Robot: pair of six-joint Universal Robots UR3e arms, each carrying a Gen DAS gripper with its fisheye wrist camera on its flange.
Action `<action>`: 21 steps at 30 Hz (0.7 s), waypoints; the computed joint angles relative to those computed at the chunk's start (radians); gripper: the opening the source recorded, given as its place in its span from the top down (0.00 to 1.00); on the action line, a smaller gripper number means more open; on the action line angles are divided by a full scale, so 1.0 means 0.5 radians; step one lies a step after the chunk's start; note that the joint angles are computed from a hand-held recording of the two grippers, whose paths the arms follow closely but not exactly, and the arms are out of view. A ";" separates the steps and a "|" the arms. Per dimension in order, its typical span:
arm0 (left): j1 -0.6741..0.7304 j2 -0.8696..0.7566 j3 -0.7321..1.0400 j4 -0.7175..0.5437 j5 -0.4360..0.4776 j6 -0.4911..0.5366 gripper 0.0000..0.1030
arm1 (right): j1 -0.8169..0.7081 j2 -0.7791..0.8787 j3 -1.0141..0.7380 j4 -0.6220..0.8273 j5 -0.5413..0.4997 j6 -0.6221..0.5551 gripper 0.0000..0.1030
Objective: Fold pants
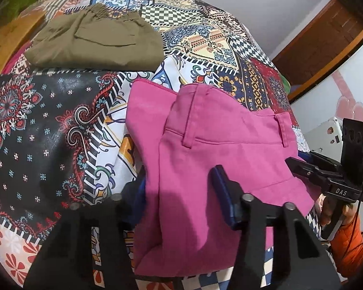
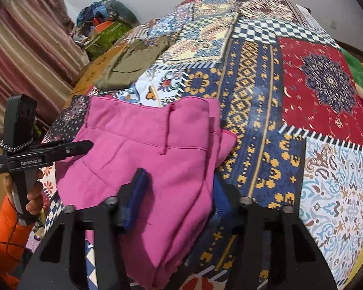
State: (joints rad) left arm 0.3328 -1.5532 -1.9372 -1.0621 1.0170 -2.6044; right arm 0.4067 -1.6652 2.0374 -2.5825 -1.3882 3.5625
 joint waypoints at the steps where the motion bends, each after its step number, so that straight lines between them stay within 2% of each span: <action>1: -0.010 0.018 -0.009 0.019 0.009 -0.004 0.58 | 0.004 -0.003 -0.001 -0.007 -0.009 0.014 0.58; 4: -0.011 0.092 -0.046 0.061 0.031 0.009 0.70 | -0.035 -0.065 0.060 -0.064 0.012 0.060 0.69; 6: 0.010 0.132 -0.051 0.035 0.016 0.016 0.74 | -0.055 -0.096 0.072 -0.077 0.032 0.055 0.77; 9: 0.046 0.201 -0.058 -0.014 -0.027 0.028 0.78 | 0.018 -0.098 -0.013 -0.044 -0.046 0.027 0.83; 13: 0.072 0.328 -0.081 -0.039 -0.062 0.032 0.82 | 0.134 -0.047 -0.168 0.016 -0.185 0.006 0.85; 21: 0.193 0.532 0.005 -0.241 -0.178 0.110 0.83 | 0.193 -0.042 -0.314 0.025 -0.271 0.018 0.85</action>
